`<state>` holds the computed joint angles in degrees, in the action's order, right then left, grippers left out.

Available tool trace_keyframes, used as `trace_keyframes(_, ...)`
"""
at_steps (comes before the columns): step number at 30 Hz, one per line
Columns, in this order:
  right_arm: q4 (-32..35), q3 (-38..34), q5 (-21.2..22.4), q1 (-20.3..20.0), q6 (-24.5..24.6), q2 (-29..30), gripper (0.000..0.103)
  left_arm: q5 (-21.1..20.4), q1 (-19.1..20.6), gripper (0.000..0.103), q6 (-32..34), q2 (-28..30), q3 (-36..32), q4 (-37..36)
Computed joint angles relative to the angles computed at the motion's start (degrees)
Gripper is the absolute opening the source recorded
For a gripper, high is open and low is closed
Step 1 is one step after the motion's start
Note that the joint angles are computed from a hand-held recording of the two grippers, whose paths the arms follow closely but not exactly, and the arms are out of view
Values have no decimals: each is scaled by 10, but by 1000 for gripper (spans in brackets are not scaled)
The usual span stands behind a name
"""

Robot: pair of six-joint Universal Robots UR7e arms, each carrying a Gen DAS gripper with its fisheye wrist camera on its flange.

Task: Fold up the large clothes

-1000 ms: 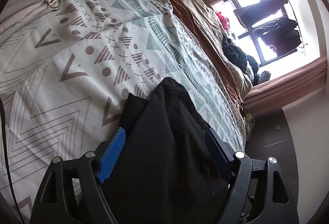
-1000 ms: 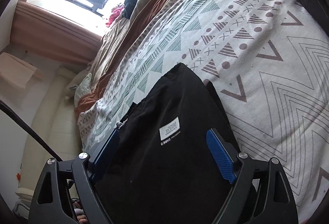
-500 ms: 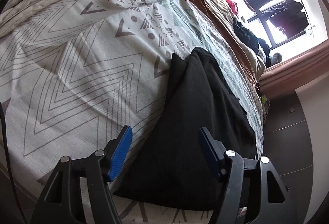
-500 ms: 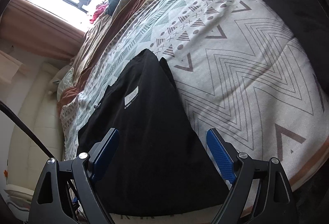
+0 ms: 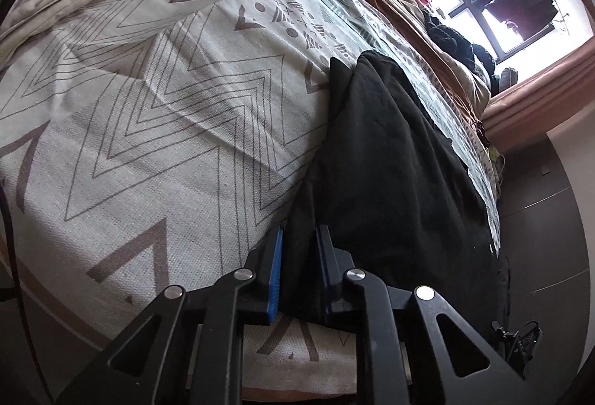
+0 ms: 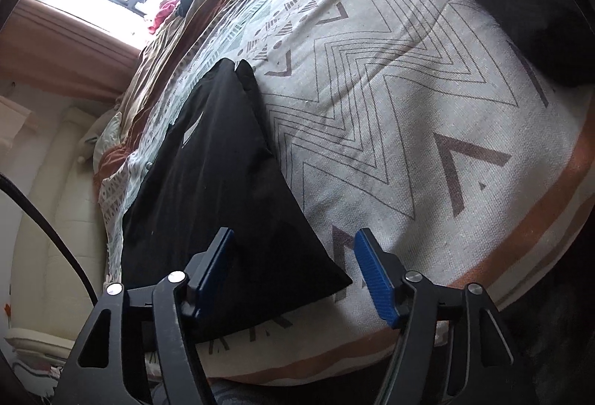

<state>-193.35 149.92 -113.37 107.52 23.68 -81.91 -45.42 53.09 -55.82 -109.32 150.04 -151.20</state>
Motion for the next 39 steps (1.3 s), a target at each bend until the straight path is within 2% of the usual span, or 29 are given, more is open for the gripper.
trace_keyframes(5, 10, 6, -23, 22, 12, -29, 61, -31, -1, 19, -10, -59, 17, 1)
trace_keyframes(9, 10, -6, -63, 77, 22, -36, 61, -51, -4, 19, -27, -98, 22, 18)
trace_keyframes(13, 10, -27, -89, 133, 15, -12, 61, -60, -18, 19, -32, -128, 32, 18)
trace_keyframes(18, 14, -53, -75, 164, 2, 41, 61, -91, -4, 21, -23, -124, 38, -16)
trace_keyframes(19, 16, -57, -71, 167, 0, 50, 61, -95, -2, 23, -21, -122, 39, -21)
trace_keyframes(20, 17, -62, -66, 166, -4, 59, 61, -96, -2, 33, -19, -121, 38, -23)
trace_keyframes(21, 22, -67, -63, 163, -8, 63, 61, -96, -2, 51, -19, -123, 37, -20)
trace_keyframes(23, 24, -76, -54, 156, -18, 76, 61, -86, -10, 77, -22, -135, 38, -12)
trace_keyframes(25, 27, -83, -50, 152, -23, 87, 61, -79, -16, 78, -22, -145, 40, -9)
trace_keyframes(32, 36, -113, -33, 151, -32, 140, 61, -115, 12, 78, -3, -117, 45, -59)
trace_keyframes(39, 47, -145, -14, 153, -50, 190, 61, -196, 78, 78, 36, -11, 36, -192)
